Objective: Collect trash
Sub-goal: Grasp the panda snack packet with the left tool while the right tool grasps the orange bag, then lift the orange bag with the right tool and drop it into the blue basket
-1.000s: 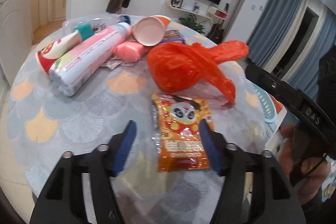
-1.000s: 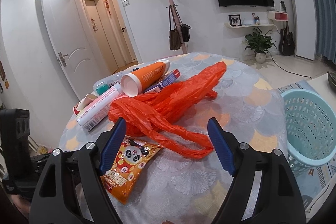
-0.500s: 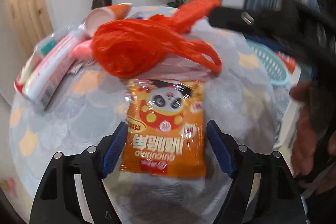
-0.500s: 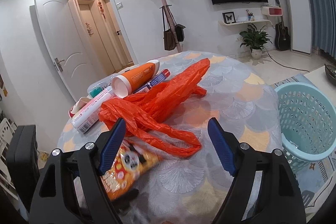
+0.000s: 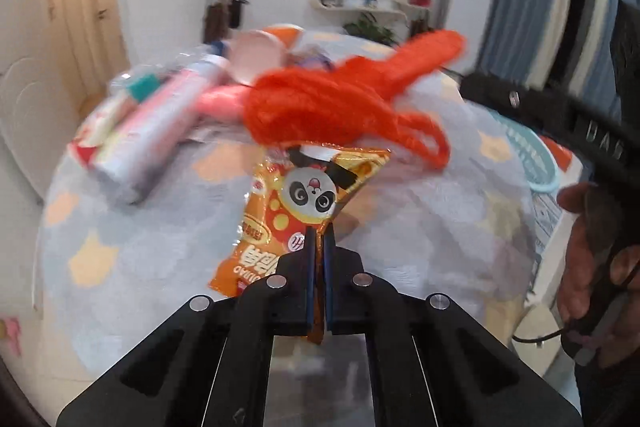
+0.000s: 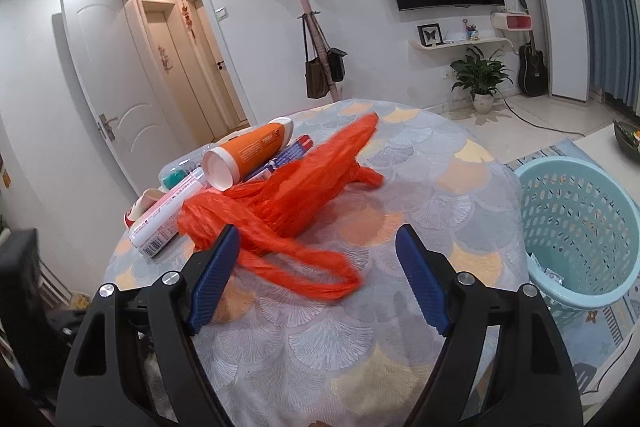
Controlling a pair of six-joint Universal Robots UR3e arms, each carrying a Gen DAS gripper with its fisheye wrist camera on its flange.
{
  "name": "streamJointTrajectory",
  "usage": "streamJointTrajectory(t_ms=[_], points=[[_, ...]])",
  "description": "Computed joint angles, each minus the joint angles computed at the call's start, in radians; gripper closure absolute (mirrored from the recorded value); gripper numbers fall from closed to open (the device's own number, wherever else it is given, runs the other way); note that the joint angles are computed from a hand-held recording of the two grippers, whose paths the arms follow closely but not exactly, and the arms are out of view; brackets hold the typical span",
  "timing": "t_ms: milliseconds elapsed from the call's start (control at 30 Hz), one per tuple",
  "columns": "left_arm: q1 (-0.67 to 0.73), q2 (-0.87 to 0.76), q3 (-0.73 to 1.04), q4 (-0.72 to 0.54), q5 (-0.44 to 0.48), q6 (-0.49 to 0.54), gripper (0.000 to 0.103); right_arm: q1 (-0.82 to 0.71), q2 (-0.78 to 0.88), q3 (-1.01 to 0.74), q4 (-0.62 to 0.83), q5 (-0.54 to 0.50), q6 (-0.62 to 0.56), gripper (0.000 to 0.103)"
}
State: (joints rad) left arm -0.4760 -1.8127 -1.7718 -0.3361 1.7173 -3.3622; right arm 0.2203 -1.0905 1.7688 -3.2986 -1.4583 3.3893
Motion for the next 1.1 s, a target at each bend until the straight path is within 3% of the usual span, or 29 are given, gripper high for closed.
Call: streamJointTrajectory(t_ms=[200,333,500,567,633,733,967,1100], points=[[0.064,0.103,-0.099,0.022,-0.008,-0.02,0.101,0.085,0.088,-0.207,0.132,-0.034,-0.106,0.026],[0.081,0.161,-0.154,0.043,-0.019,-0.02,0.101,0.124,0.161,-0.343,0.207,-0.035,-0.141,0.016],[0.1,0.202,-0.192,0.048,-0.034,-0.022,0.101,0.18,0.298,-0.587,0.418,-0.13,-0.173,0.016],[0.105,0.211,-0.198,0.042,-0.035,-0.021,0.101,0.195,0.341,-0.669,0.507,-0.187,-0.162,0.026],[0.106,0.211,-0.198,0.041,-0.033,-0.025,0.101,0.177,0.336,-0.657,0.521,-0.17,-0.122,0.088],[0.104,0.22,-0.213,0.052,-0.025,-0.025,0.101,0.139,0.271,-0.522,0.412,-0.106,-0.084,0.096],[0.079,0.206,-0.188,0.049,-0.015,-0.025,0.101,0.109,0.091,-0.187,0.106,-0.07,-0.069,0.096],[0.055,0.191,-0.156,0.04,-0.003,-0.024,0.101,0.087,0.003,-0.079,-0.01,-0.061,-0.057,0.096]])
